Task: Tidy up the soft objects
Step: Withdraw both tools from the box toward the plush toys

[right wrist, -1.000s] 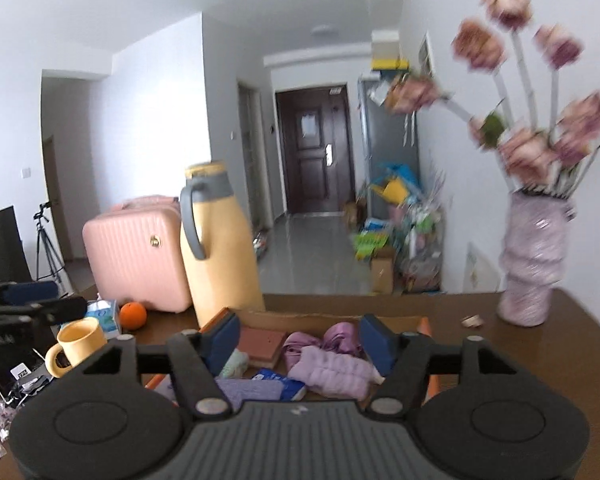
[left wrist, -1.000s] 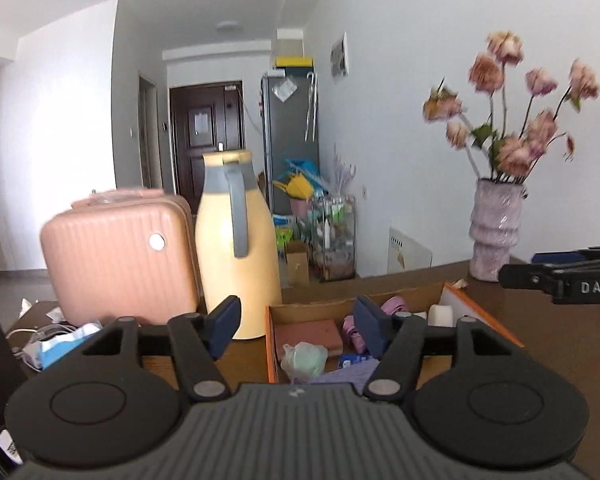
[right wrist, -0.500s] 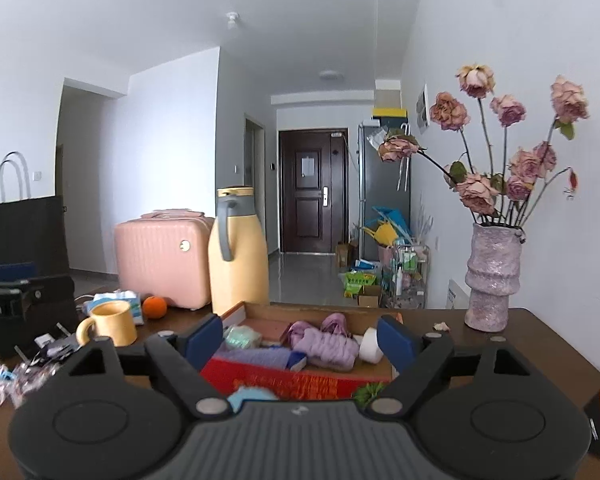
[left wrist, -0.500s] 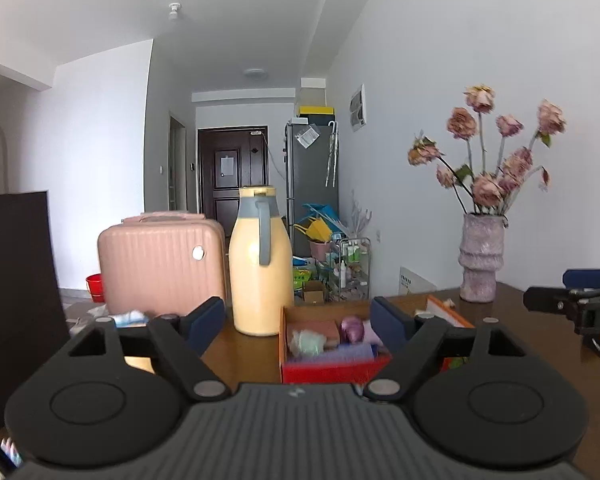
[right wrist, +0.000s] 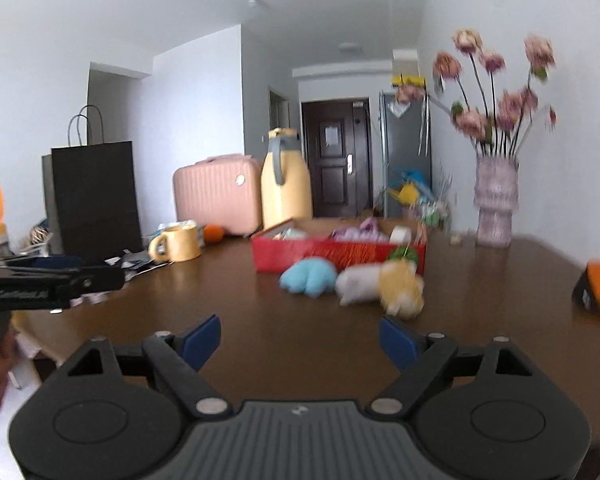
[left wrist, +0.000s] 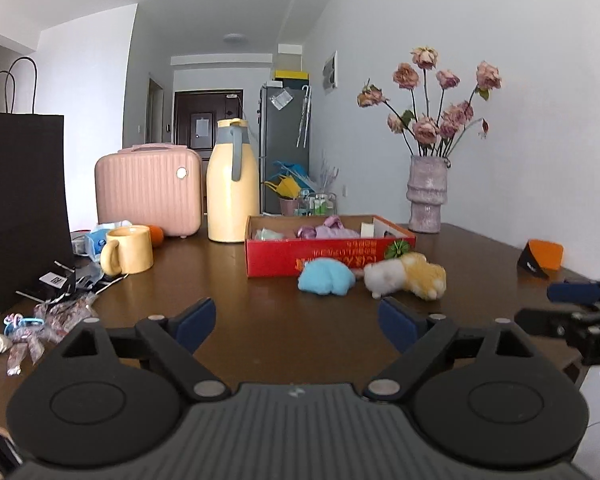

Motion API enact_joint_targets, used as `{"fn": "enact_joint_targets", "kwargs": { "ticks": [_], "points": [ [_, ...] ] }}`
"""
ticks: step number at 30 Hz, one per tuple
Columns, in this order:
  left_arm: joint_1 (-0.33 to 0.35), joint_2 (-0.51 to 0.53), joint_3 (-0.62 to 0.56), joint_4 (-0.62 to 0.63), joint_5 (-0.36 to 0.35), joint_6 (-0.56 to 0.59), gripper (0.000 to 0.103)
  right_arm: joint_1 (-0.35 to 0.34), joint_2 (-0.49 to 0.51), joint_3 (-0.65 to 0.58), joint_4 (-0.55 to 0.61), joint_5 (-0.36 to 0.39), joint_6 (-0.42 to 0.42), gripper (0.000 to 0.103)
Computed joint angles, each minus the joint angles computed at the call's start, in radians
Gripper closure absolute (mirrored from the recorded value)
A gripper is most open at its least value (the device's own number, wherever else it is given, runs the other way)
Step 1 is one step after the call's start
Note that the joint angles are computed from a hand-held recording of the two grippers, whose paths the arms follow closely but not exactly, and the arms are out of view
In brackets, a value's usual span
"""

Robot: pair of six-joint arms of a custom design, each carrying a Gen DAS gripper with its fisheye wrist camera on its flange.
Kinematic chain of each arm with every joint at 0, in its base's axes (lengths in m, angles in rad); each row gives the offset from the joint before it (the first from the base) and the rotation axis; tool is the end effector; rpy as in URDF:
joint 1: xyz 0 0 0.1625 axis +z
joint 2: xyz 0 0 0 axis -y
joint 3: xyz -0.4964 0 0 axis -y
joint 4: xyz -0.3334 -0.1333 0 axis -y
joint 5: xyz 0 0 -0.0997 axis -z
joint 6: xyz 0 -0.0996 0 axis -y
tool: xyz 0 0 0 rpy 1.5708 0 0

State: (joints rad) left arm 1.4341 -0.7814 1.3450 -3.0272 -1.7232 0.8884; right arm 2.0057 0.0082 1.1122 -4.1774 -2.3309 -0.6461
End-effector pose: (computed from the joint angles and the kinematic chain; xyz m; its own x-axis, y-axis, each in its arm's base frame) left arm 0.0117 -0.7823 0.3499 -0.5410 0.6410 -0.5444 0.8013 0.1964 -0.5651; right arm 0.3628 -0.6274 -0.0485 -0.7343 0.2072 0.6464 -0.5983 0.2522 -0.7605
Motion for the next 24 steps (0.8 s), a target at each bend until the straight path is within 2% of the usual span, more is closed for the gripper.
{"fn": "enact_joint_targets", "kwargs": {
  "ticks": [2, 5, 11, 15, 20, 24],
  "points": [
    [0.0, -0.005, 0.008, 0.003, 0.002, 0.012, 0.012, 0.002, 0.003, 0.007, 0.0, -0.01, -0.008, 0.017],
    [-0.004, 0.001, 0.003, -0.001, 0.004, 0.002, 0.013, 0.006, 0.027, -0.055, -0.016, -0.046, -0.049, 0.017],
    [-0.007, 0.024, -0.035, 0.06, 0.019, -0.01, 0.012, -0.017, 0.005, -0.027, 0.028, -0.039, 0.012, 0.017],
    [-0.021, 0.077, -0.101, 0.105, 0.055, -0.026, 0.013, -0.039, 0.008, -0.065, 0.054, -0.07, 0.016, 0.017],
    [-0.041, 0.141, -0.198, 0.222, 0.085, -0.025, 0.013, -0.074, -0.017, -0.066, 0.122, -0.099, 0.09, 0.017],
    [-0.069, 0.212, -0.316, 0.335, 0.121, -0.034, 0.013, -0.103, -0.037, -0.093, 0.178, -0.1, 0.099, 0.017]
  ]
}}
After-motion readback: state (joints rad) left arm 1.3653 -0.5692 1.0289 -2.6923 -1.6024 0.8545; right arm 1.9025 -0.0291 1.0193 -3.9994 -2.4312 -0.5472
